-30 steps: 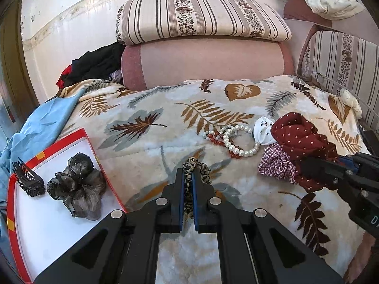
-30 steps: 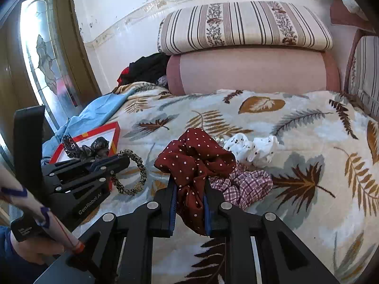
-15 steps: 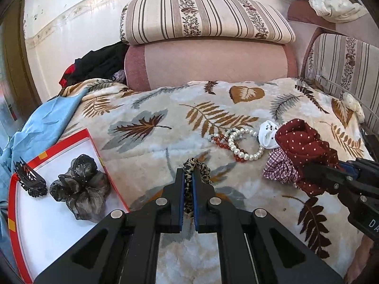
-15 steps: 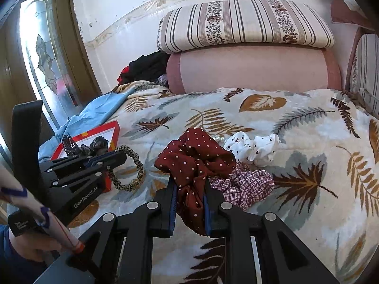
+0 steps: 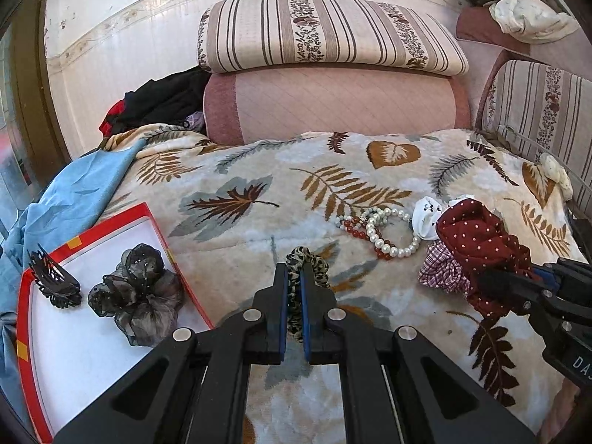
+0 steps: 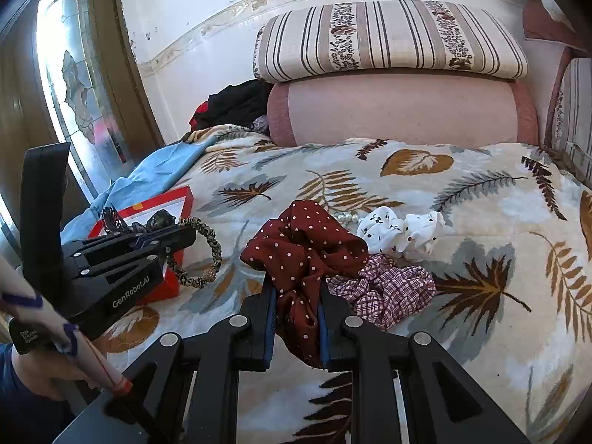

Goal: Organize jewelry
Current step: 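Carry the hair tie and red scrunchie with both grippers over the red box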

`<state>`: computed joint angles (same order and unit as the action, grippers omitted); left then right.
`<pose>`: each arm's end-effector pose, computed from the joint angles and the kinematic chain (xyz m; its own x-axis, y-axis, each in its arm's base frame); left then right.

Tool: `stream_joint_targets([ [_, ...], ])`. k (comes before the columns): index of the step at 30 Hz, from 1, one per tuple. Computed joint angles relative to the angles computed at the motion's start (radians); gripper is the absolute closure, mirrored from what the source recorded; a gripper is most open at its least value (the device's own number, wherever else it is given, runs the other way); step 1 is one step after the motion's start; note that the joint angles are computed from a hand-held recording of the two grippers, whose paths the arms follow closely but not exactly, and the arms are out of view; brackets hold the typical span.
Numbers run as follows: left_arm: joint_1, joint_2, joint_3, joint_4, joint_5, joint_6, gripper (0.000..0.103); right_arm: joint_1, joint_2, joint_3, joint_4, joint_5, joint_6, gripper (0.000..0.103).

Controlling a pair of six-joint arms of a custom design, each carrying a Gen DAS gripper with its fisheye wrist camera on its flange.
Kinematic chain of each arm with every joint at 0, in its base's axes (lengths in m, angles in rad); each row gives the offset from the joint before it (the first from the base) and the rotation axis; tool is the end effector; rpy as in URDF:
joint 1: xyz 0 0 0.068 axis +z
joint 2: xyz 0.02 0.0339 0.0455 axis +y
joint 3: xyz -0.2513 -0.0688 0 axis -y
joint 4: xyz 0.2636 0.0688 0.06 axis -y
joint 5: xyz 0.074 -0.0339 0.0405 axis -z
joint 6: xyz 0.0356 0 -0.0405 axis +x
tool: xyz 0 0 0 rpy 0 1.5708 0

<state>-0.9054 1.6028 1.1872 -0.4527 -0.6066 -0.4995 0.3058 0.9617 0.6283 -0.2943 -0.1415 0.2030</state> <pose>0.2383 -0.2708 0.2343 -0.6143 0.1453 -0.7756 0.1420 0.9872 0.0725 0.2210 0.0750 0.2259 -0.6306 0.0102 -0.7761 -0.2856 0.9267 0.2443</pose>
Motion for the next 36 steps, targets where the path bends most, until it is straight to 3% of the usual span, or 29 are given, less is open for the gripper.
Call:
stream_joint_targets([
  [20, 0.007, -0.059, -0.037, -0.004, -0.009, -0.021, 0.097, 0.068, -0.039, -0.002, -0.015, 0.053, 0.005, 0.082],
  [36, 0.062, -0.256, -0.154, -0.018, -0.003, -0.037, 0.097, 0.255, 0.005, 0.066, -0.036, 0.171, 0.109, 0.082],
])
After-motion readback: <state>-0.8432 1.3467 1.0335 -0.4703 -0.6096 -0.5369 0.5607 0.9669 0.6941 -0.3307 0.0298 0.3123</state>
